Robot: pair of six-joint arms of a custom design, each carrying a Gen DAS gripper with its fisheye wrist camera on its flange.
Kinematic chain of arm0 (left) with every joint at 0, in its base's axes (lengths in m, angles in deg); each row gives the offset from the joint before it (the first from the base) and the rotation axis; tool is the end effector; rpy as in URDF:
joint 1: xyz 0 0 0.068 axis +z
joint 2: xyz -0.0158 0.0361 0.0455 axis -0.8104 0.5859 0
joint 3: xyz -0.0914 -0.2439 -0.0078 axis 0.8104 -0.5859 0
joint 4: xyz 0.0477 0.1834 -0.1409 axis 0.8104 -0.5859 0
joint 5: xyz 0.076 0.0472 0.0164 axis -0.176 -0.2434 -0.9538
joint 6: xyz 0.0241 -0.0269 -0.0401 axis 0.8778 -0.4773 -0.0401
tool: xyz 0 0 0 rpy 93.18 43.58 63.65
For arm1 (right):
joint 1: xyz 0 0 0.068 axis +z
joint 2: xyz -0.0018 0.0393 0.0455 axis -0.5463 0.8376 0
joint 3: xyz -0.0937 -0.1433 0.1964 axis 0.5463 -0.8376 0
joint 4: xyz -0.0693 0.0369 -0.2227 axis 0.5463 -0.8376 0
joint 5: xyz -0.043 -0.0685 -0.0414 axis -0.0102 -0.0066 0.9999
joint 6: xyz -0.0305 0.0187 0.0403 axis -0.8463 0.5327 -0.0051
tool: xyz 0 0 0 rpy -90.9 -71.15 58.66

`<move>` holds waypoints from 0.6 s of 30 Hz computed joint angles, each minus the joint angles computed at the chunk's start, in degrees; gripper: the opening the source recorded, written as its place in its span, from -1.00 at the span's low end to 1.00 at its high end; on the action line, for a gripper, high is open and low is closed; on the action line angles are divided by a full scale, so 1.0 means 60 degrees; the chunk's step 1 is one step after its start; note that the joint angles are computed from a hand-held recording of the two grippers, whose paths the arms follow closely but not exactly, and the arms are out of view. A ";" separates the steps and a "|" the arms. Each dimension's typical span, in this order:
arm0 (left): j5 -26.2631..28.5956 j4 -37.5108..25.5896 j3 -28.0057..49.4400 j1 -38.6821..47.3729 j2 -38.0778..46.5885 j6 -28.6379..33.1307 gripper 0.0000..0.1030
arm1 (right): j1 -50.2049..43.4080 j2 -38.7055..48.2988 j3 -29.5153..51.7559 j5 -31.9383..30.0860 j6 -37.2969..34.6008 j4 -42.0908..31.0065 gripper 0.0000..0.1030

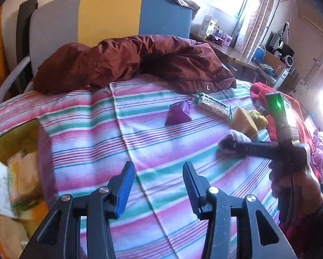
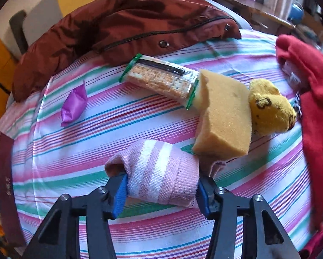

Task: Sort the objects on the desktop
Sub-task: 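Grasp the pink striped sock with the right gripper while the left grasps the purple cookie packet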

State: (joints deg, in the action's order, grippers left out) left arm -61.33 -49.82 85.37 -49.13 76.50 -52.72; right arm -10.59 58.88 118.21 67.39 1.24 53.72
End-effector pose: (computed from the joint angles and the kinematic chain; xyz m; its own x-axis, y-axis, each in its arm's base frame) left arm 0.2064 0.0052 0.1525 -0.8130 0.1074 -0.5722 0.2653 0.9432 -0.1999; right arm 0.2992 0.1227 0.1028 -0.9215 0.0007 -0.3884 -0.0462 0.9927 0.1113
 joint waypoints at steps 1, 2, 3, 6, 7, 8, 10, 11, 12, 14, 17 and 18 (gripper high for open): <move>0.0046 0.0069 0.0138 -0.0094 0.0247 -0.0086 -0.09 | 0.0070 -0.0036 -0.0014 0.0016 -0.0099 0.0032 0.00; 0.0156 0.0164 0.0307 -0.0167 0.0559 -0.0165 -0.09 | 0.0113 -0.0062 -0.0028 -0.0014 -0.0158 0.0061 -0.01; 0.0272 0.0239 0.0574 -0.0243 0.0992 -0.0273 -0.09 | 0.0189 -0.0089 -0.0038 -0.0071 -0.0259 0.0099 -0.02; 0.0553 0.0316 0.1347 -0.0429 0.2117 -0.0548 -0.09 | 0.0486 -0.0067 0.0010 0.0130 -0.0560 0.0093 -0.02; 0.0631 0.0285 0.1587 -0.0457 0.2425 -0.0624 -0.09 | 0.0566 -0.0024 0.0053 0.0181 -0.0621 0.0057 -0.02; 0.0655 0.0316 0.1832 -0.0506 0.2741 -0.0706 -0.09 | 0.0604 -0.0028 0.0034 0.0267 -0.0721 0.0035 -0.02; 0.0646 0.0517 0.2283 -0.0647 0.3347 -0.0802 -0.09 | 0.0663 -0.0042 0.0024 0.0364 -0.0772 0.0022 -0.02; 0.0588 0.0529 0.2583 -0.0740 0.3696 -0.0842 -0.09 | 0.0560 -0.0123 -0.0099 0.0294 -0.0838 0.0061 -0.02; 0.0700 0.0523 0.2847 -0.0761 0.3990 -0.0839 -0.09 | 0.0495 -0.0040 -0.0021 0.0227 -0.0860 0.0059 -0.02; 0.0528 0.0682 0.3132 -0.0909 0.4303 -0.0890 -0.09 | 0.0396 0.0004 0.0022 0.0092 -0.0856 0.0035 -0.01; 0.0444 0.0805 0.3616 -0.1199 0.4747 -0.0706 -0.09 | 0.0378 -0.0042 -0.0025 0.0035 -0.0838 -0.0006 -0.01; 0.0300 0.0954 0.3759 -0.1344 0.4920 -0.0697 -0.09 | 0.0381 -0.0040 0.0002 0.0031 -0.0830 -0.0043 0.00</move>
